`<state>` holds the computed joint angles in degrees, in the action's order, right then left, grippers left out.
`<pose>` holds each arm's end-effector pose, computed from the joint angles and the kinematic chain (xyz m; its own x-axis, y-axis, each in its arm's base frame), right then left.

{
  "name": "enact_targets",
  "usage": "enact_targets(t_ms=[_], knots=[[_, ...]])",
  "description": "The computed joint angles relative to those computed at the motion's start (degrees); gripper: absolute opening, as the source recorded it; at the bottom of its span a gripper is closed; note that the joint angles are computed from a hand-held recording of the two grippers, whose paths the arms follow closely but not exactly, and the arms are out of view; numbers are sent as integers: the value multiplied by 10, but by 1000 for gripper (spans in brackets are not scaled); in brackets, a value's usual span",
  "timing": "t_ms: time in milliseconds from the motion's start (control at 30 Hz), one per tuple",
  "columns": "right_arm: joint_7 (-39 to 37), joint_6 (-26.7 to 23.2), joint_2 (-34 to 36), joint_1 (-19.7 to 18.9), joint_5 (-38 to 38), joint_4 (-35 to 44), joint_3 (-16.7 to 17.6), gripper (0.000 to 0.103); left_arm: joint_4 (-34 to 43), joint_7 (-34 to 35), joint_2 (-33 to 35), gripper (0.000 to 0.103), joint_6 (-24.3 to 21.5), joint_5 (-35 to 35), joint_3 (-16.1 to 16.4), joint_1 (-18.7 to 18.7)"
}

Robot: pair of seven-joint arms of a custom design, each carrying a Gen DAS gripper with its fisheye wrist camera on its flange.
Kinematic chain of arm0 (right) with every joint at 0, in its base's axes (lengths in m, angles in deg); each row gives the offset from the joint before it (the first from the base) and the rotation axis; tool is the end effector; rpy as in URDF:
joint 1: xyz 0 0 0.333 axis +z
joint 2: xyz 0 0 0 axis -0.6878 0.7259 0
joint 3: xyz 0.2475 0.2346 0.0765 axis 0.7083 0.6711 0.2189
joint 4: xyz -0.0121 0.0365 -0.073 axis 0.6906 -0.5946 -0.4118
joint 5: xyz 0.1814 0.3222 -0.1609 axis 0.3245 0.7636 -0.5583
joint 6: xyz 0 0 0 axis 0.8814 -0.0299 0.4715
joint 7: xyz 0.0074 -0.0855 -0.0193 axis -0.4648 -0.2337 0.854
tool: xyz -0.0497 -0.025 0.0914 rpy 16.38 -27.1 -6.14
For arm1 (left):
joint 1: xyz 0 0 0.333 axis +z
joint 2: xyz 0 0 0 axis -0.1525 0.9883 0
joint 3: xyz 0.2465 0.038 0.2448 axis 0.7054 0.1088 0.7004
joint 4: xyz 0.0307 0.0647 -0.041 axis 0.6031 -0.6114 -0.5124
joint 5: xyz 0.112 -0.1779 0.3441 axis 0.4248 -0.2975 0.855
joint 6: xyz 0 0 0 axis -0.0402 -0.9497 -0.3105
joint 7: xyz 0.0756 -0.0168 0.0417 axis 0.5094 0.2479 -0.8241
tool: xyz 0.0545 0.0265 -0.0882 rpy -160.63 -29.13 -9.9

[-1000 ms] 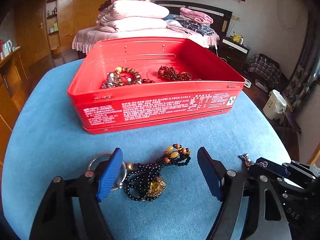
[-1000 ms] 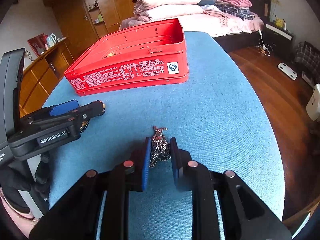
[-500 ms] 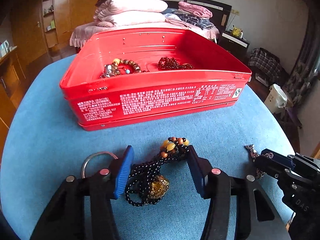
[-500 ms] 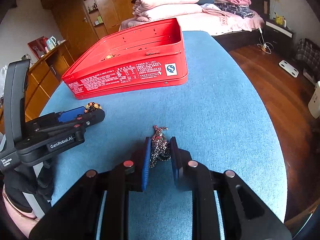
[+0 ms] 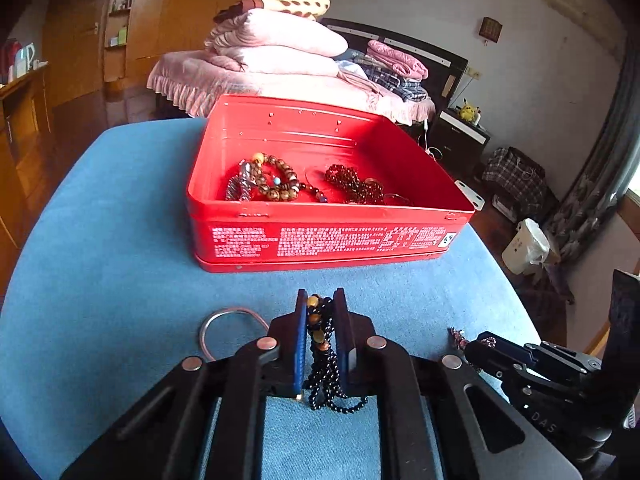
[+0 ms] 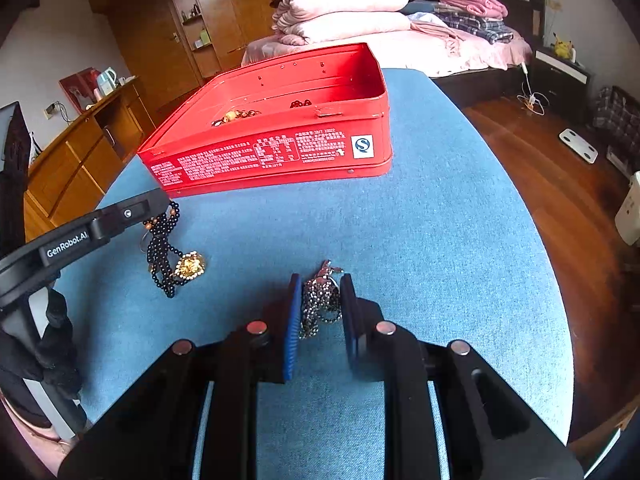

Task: Organize jewelry
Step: 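Carry the necklace and chain into the red tin and open both tools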

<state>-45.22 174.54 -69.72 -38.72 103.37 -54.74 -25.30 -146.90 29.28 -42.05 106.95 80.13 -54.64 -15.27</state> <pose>0.6447 0.0534 0.5224 0.5349 -0.8254 -0.1805 -0.7232 -0.3369 -0.6029 0.5884 -0.1902 0.5205 0.2019 -0.9488 0.2430 -0.6621 -0.3150 -0.6800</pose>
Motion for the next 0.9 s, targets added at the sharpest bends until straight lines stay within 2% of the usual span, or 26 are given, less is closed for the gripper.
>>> enact_targets(t_ms=[333, 633, 800, 900], knots=[[-17, 0, -23, 9, 11, -12, 4, 16, -45, -70, -72, 12, 33, 66, -2, 17], [-25, -4, -34, 16, 17, -23, 5, 14, -54, -61, -74, 12, -11, 53, -11, 15], [-24, -7, -35, 16, 21, -18, 4, 14, -64, -29, -66, 12, 1, 14, -7, 8], [-27, -6, -33, 17, 24, -9, 4, 13, -57, -27, -61, 12, 4, 19, -7, 9]])
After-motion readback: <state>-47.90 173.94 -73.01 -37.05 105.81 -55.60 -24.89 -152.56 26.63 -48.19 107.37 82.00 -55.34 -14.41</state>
